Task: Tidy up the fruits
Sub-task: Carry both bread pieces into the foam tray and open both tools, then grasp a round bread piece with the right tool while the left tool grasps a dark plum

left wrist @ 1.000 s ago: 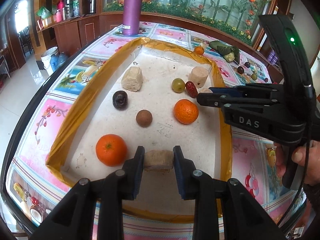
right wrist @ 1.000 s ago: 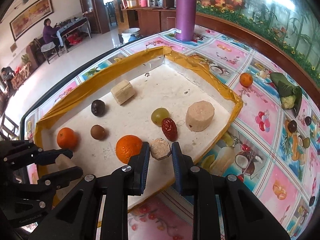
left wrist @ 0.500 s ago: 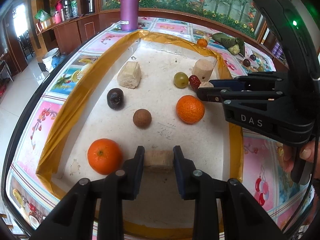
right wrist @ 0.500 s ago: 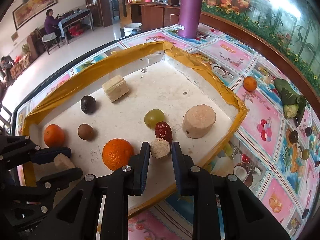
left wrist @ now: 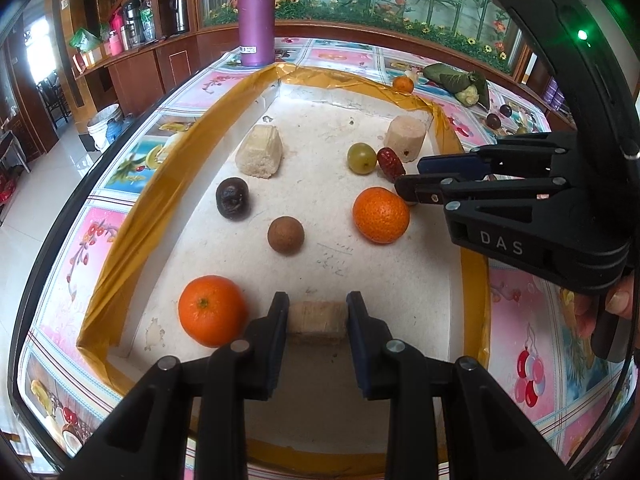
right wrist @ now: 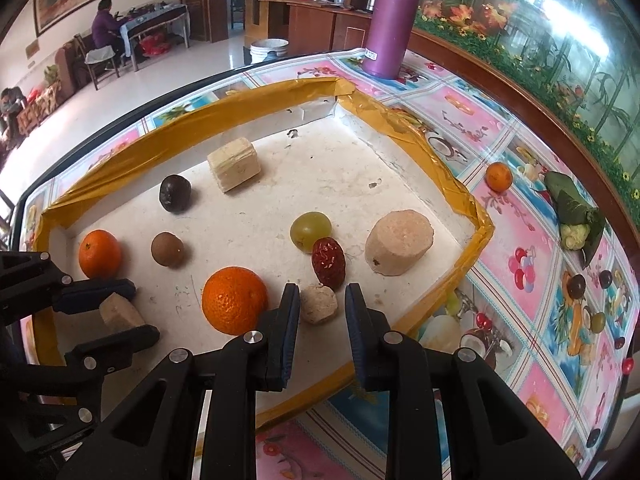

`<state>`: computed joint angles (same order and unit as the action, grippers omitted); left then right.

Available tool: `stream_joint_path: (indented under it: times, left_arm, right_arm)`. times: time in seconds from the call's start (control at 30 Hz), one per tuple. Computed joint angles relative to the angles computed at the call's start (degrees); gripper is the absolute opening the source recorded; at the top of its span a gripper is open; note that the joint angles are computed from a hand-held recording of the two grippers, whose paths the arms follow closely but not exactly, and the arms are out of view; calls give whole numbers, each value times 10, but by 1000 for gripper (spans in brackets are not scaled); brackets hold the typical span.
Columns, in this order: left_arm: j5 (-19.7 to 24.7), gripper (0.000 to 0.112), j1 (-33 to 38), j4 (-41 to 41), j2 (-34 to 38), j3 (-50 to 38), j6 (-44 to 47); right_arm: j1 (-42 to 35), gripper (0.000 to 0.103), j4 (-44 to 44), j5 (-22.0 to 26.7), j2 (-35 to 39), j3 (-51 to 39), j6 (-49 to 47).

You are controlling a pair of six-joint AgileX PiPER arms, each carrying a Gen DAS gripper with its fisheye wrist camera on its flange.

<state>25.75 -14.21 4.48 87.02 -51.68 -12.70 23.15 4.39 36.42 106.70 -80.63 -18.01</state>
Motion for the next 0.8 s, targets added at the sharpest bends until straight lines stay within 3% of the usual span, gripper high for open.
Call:
stream_joint_path:
  times: [0.1, 0.37, 0.47, 0.8]
  left_arm:
    - [1, 35, -2, 9, -6, 3, -8]
    - [3, 55, -20, 78, -37, 21, -85]
    - [6, 59, -26, 98, -50, 30, -112]
    - [31, 81, -93, 270, -98, 53, -319]
  right_arm:
    - [1, 23, 0, -2, -12, 8, 8]
    - [-7, 24, 25, -15, -77, 66, 6]
    - [-13, 29, 36, -20, -109, 95, 3]
    - [-63, 33, 110, -23, -211, 199, -33]
